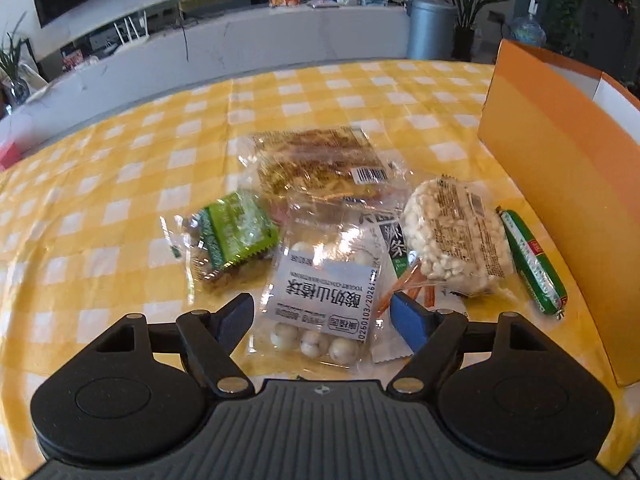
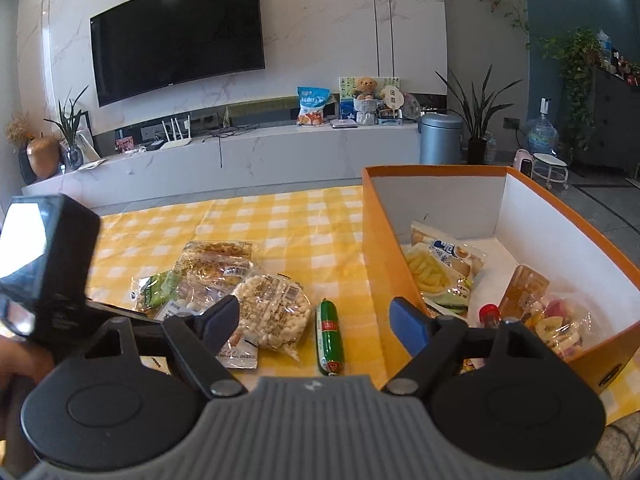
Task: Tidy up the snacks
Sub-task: 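Move both tools back over the remaining snacks on the table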
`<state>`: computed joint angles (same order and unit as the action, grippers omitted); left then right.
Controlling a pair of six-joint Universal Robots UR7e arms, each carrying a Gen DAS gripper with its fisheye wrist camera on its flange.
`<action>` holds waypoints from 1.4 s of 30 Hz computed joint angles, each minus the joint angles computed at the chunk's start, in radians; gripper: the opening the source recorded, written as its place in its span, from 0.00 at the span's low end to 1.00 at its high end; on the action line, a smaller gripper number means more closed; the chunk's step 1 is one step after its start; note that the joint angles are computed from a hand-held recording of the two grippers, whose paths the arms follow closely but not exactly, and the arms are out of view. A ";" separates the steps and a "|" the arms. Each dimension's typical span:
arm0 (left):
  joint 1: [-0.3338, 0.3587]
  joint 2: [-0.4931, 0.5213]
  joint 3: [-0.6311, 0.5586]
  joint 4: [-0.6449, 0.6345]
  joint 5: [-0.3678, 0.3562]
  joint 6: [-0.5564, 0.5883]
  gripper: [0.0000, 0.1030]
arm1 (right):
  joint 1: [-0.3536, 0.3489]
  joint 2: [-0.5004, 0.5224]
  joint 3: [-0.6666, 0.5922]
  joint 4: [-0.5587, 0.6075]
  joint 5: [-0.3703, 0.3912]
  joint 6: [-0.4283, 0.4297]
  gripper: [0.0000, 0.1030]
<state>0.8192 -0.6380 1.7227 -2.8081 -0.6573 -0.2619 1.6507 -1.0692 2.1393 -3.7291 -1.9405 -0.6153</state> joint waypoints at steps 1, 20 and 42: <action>0.004 -0.001 0.000 -0.008 -0.008 -0.004 0.91 | -0.002 -0.003 0.003 0.001 0.007 0.001 0.78; -0.002 -0.052 0.013 0.094 -0.027 -0.155 0.69 | -0.019 -0.024 0.027 0.034 0.034 0.010 0.75; 0.035 -0.253 0.155 0.213 -0.105 -0.443 0.69 | 0.142 0.026 -0.350 0.779 -0.335 -0.078 0.37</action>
<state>0.8546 -0.8912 1.8773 -2.5953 -0.7619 -0.7047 1.7927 -1.0428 1.7895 -2.9505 -2.2758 -0.6938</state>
